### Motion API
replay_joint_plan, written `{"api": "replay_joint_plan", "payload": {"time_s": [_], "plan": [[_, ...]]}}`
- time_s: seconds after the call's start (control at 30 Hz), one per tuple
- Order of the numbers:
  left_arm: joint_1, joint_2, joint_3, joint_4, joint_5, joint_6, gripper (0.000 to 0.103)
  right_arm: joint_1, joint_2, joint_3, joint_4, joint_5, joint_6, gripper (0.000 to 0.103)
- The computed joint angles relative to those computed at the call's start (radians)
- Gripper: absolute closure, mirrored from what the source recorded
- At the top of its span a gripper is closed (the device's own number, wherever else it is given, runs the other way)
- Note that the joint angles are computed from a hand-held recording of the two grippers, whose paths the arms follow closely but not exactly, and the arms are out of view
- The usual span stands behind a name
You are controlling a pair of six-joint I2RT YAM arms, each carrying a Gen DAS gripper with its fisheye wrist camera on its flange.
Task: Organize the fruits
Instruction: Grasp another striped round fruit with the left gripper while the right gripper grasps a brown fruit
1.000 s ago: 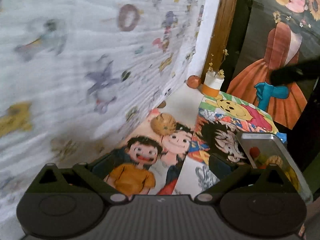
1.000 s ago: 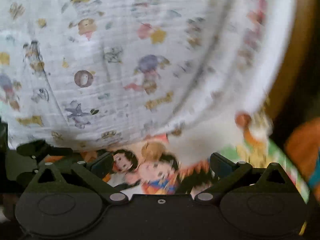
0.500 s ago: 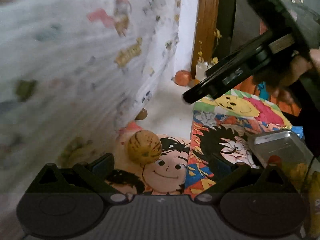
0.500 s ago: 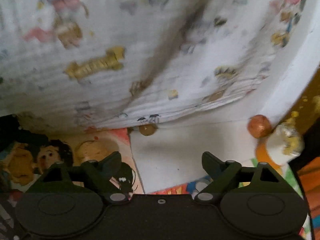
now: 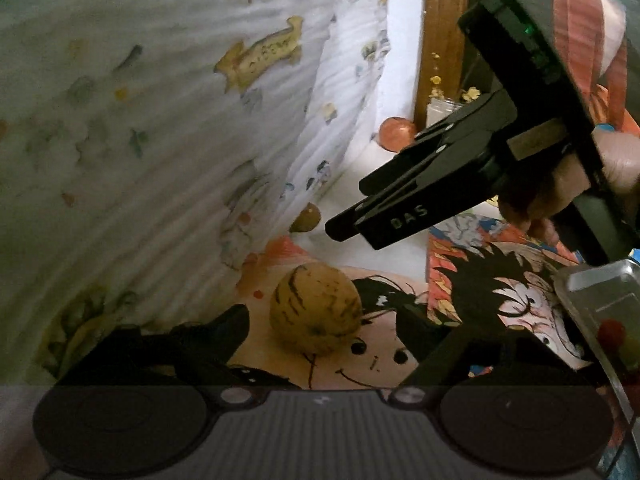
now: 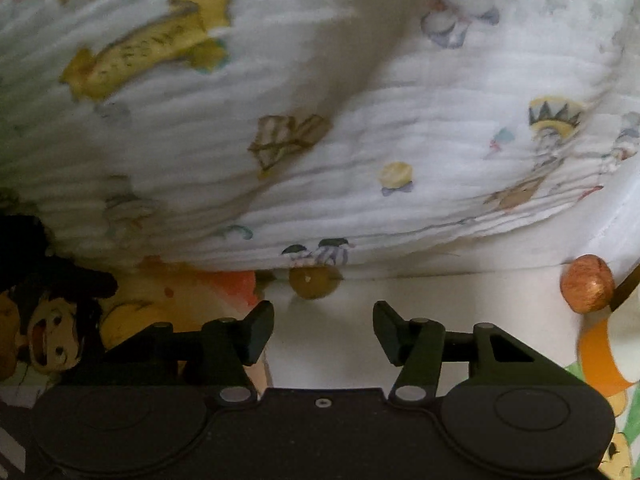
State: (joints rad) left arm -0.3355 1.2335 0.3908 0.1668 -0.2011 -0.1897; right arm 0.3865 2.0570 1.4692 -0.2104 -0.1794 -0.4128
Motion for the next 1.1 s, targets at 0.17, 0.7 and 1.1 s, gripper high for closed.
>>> {"api": "replay_joint_plan", "payload": {"time_s": [0.17, 0.7, 1.1], "plan": [[0.021, 0.032, 0.006, 0.029, 0.018, -0.001, 0.022, 0.009, 0.049, 0.047, 0.008, 0.006, 0.017, 0.051], [0.05, 0.15, 0.046, 0.094, 0.052, -0.025, 0.045, 0.037, 0.125, 0.088, 0.069, 0.023, 0.08, 0.068], [0.037, 0.15, 0.043, 0.097, 0.034, -0.026, 0.046, 0.008, 0.093, -0.007, 0.156, 0.015, 0.126, 0.074]]}}
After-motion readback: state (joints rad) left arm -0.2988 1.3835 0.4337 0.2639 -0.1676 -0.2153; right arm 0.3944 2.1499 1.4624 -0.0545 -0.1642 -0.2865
